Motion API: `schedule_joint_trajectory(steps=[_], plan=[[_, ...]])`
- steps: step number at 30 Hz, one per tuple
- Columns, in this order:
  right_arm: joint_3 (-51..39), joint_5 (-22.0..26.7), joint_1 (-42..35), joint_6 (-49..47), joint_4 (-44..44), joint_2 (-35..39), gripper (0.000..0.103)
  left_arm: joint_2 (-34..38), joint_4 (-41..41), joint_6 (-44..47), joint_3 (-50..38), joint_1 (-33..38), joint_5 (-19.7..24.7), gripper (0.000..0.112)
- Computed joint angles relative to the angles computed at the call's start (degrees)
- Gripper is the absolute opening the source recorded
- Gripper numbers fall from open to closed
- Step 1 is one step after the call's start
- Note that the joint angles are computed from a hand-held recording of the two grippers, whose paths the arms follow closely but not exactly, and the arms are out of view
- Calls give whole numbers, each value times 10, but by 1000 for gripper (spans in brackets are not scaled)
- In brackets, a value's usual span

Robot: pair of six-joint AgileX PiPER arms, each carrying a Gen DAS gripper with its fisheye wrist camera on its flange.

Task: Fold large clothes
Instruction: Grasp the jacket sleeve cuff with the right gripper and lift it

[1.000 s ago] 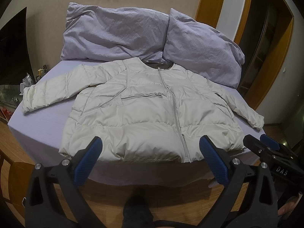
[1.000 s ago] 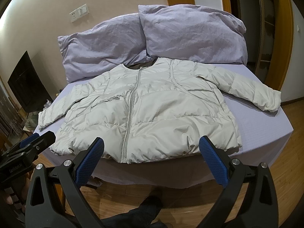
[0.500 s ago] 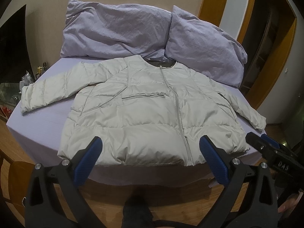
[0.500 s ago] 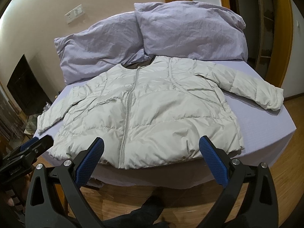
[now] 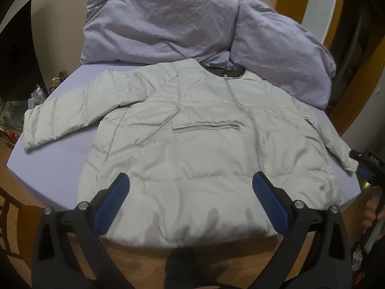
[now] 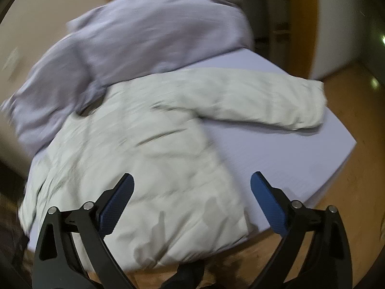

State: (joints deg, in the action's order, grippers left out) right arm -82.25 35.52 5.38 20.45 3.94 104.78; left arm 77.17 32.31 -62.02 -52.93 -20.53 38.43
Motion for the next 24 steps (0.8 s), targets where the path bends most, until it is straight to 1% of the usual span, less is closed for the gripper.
schedule_joint_trajectory(steps=[2, 3, 4, 5, 7, 11, 14, 17, 19, 20, 21, 22, 23, 24], plan=[[-48, 27, -26, 31, -21, 38, 97, 23, -24, 36, -15, 30, -13, 101], [-62, 43, -26, 33, -20, 45, 96, 34, -33, 50, -23, 41, -17, 101], [-92, 45, -50, 58, -39, 75, 95, 43, -42, 64, -31, 51, -19, 101], [-112, 56, -60, 70, -49, 89, 95, 55, -51, 80, -41, 64, -22, 101], [-159, 85, -78, 116, -90, 124, 93, 78, -67, 107, -61, 85, -25, 101], [-239, 138, -112, 176, -137, 187, 92, 118, -97, 156, -99, 118, -30, 101], [-295, 180, -134, 204, -150, 233, 92, 147, -115, 190, -127, 137, -30, 101], [-337, 213, -153, 203, -125, 271, 92, 173, -130, 217, -152, 151, -27, 101], [-355, 223, -160, 195, -103, 290, 85, 191, -142, 237, -171, 162, -25, 101], [-366, 226, -163, 187, -90, 299, 77, 198, -147, 244, -178, 165, -23, 101], [-359, 214, -167, 178, -74, 300, 69, 205, -152, 250, -185, 169, -23, 101], [-338, 196, -169, 175, -67, 289, 63, 212, -156, 256, -191, 173, -22, 101], [-328, 181, -166, 171, -69, 284, 55, 220, -163, 265, -200, 179, -21, 101], [-330, 183, -162, 167, -65, 284, 43, 227, -167, 271, -206, 182, -20, 101]])
